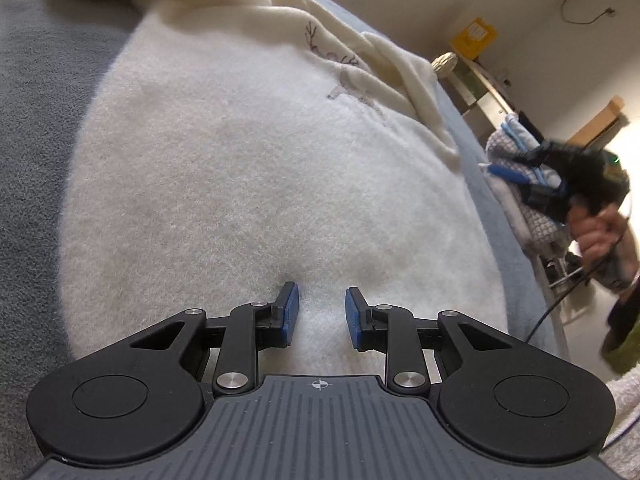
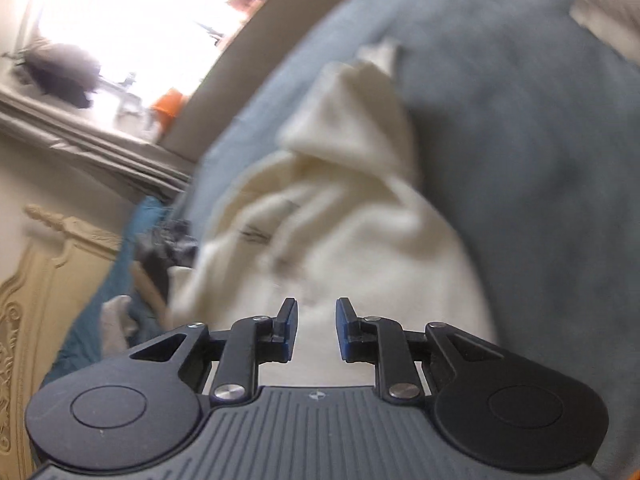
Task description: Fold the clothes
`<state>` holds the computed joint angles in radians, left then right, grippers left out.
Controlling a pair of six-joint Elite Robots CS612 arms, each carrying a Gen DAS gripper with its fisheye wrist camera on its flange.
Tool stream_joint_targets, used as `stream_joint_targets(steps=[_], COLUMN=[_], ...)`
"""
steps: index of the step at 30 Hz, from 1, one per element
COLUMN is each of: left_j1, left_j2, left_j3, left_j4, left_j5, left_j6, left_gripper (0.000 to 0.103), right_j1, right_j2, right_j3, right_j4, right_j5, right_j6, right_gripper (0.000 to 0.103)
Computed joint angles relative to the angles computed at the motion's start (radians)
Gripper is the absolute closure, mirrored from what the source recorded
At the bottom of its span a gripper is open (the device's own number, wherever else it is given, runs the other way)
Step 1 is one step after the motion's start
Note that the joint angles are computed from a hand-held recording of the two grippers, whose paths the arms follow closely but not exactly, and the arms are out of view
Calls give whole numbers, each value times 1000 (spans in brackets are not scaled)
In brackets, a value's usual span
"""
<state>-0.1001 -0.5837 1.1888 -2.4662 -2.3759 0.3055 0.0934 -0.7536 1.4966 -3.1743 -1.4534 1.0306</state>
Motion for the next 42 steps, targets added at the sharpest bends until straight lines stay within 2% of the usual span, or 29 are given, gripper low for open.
stream_joint_targets(steps=[2, 7, 9, 10, 11, 12, 13, 14, 18, 19, 22, 23, 24, 25, 27, 28, 29, 30, 34, 36, 39, 42], left_j1=[-3, -19, -25, -26, -26, -27, -27, -28, -33, -35, -41, -42, -43, -44, -44, -44, -43, -42, -35, -31, -24, -11], left_j2=[-4, -26, -37, -40, -42, -42, -43, -43, -48, -51, -58, -60, -62, -65, -68, -70, -71, -71, -61, -58, -59, -70], left_j3=[0, 42, 61, 64, 64, 62, 60, 58, 59, 63, 78, 83, 89, 95, 105, 109, 114, 112, 97, 95, 100, 112], left_j4=[6, -61, -86, -88, -84, -78, -72, -66, -61, -66, -90, -102, -113, -125, -145, -153, -161, -159, -140, -142, -145, -126], left_j5=[17, 81, 108, 117, 123, 127, 130, 134, 158, 167, 190, 195, 199, 203, 208, 208, 209, 206, 178, 163, 145, 130], left_j6=[-12, 12, 43, 53, 55, 53, 51, 49, 45, 41, 21, 14, 7, 1, -5, -3, -1, -3, -25, -31, -33, -16], left_gripper=[77, 77, 77, 77, 77, 77, 77, 77, 77, 77, 77, 77, 77, 77, 77, 77, 77, 77, 77, 77, 77, 77], right_j1=[7, 31, 27, 23, 16, 8, 0, -5, -19, -23, -33, -35, -32, -36, -38, -38, -33, -32, -41, -35, -9, 9], right_j2=[18, 80, 96, 103, 102, 94, 84, 76, 61, 65, 97, 104, 111, 115, 107, 103, 91, 78, 74, 83, 66, 52], right_j3=[-28, -143, -160, -168, -161, -140, -116, -95, -31, -33, -87, -103, -108, -97, -36, -6, 21, 49, 136, 158, 220, 303], right_j4=[85, 238, 249, 251, 239, 213, 184, 144, -54, -70, -14, 35, 55, 32, -115, -196, -238, -276, -482, -506, -430, -453], right_j5=[-70, -279, -334, -355, -362, -356, -347, -322, -179, -132, 14, 8, -40, -66, -84, -94, -104, -75, 176, 278, 322, 347], right_j6=[-72, -363, -346, -321, -267, -185, -120, -96, -65, -73, -124, -91, -35, 63, 227, 286, 303, 291, 369, 398, 391, 448], right_gripper=[81, 85, 95, 95, 90, 89, 89, 89, 89, 89, 88, 88, 93, 99, 97, 96, 96, 95, 92, 90, 89, 90])
